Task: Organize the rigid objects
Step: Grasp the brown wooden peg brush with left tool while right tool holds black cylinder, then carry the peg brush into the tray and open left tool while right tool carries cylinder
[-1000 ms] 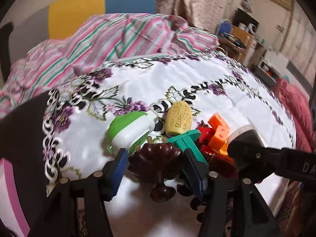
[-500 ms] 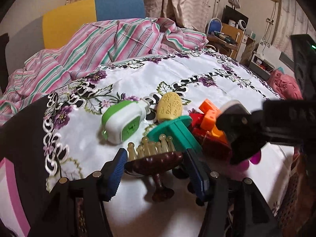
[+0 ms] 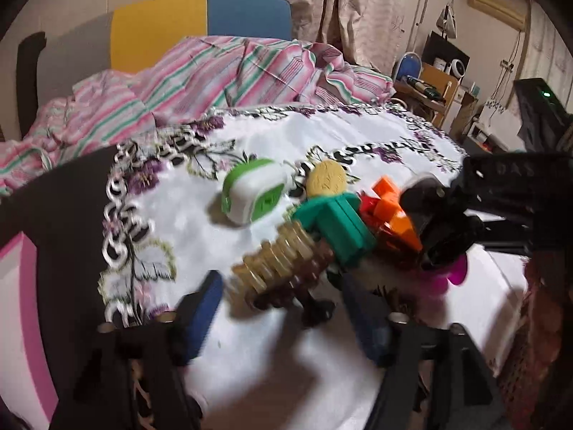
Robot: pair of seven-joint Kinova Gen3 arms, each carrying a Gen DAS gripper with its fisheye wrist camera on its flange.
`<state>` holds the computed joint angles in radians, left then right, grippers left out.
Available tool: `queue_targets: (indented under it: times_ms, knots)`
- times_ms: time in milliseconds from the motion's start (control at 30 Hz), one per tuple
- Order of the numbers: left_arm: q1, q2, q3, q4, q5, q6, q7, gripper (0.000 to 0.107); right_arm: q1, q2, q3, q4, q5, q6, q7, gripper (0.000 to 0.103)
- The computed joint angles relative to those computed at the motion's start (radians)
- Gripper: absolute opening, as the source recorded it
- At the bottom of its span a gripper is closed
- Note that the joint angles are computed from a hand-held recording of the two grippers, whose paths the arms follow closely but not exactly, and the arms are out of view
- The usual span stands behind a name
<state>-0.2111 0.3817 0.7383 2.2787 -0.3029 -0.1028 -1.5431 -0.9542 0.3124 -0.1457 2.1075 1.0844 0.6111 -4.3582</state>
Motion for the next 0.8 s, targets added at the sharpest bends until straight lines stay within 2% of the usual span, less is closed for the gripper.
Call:
queue_targets:
  times_ms: [67,133,233,300,333,367,433,500,567,633,800]
  knots:
    - [0.087,0.004,-0.072,-0.044,0.011,0.021,-0.033,0.073,0.004,0.001,0.0,-0.002,-0.006,-0.003,0.008,0.044]
    - [0.141,0.021,-0.104,-0.094,-0.005,0.081,-0.072,0.073,0.001,0.0,0.001,-0.001,-0.005,-0.002,0.005,0.044]
    - [0.279,0.02,-0.227,-0.104,0.008,0.084,-0.194,0.072,0.0,0.001,0.002,0.001,0.002,-0.004,-0.003,0.044]
    - [0.315,0.025,-0.274,-0.098,0.079,0.08,-0.264,0.062,0.004,0.001,0.001,0.001,-0.003,-0.008,0.005,0.044]
    - [0.306,0.024,-0.271,-0.092,0.118,0.075,-0.292,0.055,0.006,0.002,0.0,-0.001,-0.008,-0.01,0.011,0.044]
    - [0.278,0.031,-0.25,-0.094,0.157,0.086,-0.303,0.053,0.008,0.003,0.0,-0.003,-0.015,-0.012,0.02,0.044]
    - [0.186,0.061,-0.169,-0.115,0.204,0.138,-0.307,0.052,0.009,0.004,0.003,-0.004,-0.021,-0.017,0.028,0.044]
    - [0.093,0.081,-0.09,-0.112,0.244,0.149,-0.325,0.052,0.006,0.003,0.006,-0.004,-0.024,-0.017,0.031,0.044]
    - [0.001,0.09,-0.009,-0.098,0.226,0.151,-0.302,0.047,0.001,0.004,0.009,-0.005,-0.024,-0.013,0.029,0.044]
    - [-0.09,0.099,0.073,-0.086,0.21,0.16,-0.266,0.047,-0.004,0.003,0.012,-0.002,-0.013,-0.014,0.018,0.044]
    - [-0.294,0.134,0.23,-0.045,0.26,0.174,-0.299,0.047,0.003,0.004,0.009,-0.001,0.002,-0.026,0.012,0.044]
